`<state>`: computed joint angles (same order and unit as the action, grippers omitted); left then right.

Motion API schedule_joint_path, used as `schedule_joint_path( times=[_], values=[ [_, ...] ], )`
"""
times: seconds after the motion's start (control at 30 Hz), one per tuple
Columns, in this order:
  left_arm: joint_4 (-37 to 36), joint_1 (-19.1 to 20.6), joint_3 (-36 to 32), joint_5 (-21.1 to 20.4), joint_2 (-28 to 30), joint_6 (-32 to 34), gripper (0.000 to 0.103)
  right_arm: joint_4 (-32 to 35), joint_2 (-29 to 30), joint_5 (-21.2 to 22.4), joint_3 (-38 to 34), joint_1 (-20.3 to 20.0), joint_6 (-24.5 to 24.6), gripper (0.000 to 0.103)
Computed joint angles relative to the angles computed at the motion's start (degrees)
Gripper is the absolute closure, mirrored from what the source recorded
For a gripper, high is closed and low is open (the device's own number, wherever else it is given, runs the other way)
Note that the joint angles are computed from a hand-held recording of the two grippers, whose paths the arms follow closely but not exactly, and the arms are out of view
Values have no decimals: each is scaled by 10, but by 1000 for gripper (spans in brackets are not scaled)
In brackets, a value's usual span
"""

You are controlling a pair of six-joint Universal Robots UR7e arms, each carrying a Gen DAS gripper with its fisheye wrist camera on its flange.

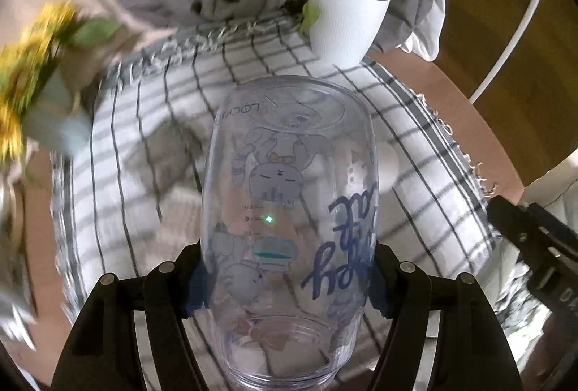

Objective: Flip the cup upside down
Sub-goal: 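Lift the clear cup off the cloth with the left gripper, then rotate the held clear cup and carry it toward the right gripper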

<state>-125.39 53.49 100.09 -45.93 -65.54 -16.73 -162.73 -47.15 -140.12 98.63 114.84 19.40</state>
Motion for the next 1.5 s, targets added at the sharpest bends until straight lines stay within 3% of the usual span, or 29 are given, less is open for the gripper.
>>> schedule_joint_path(
  times=[0.33, 0.67, 1.23, 1.5],
  values=[
    [13, -10, 87, -42, -32, -167, 33, 21, -32, 13, 64, -11, -59, 14],
    [-25, 12, 106, -85, 5, -250, 33, 48, -46, -11, 89, -30, -97, 14],
    [-11, 21, 75, -66, 65, -270, 34, 74, -58, -22, 107, -50, -86, 14],
    [7, 19, 54, -66, 84, -261, 18, 71, -56, -14, 106, -53, -85, 14]
  ],
)
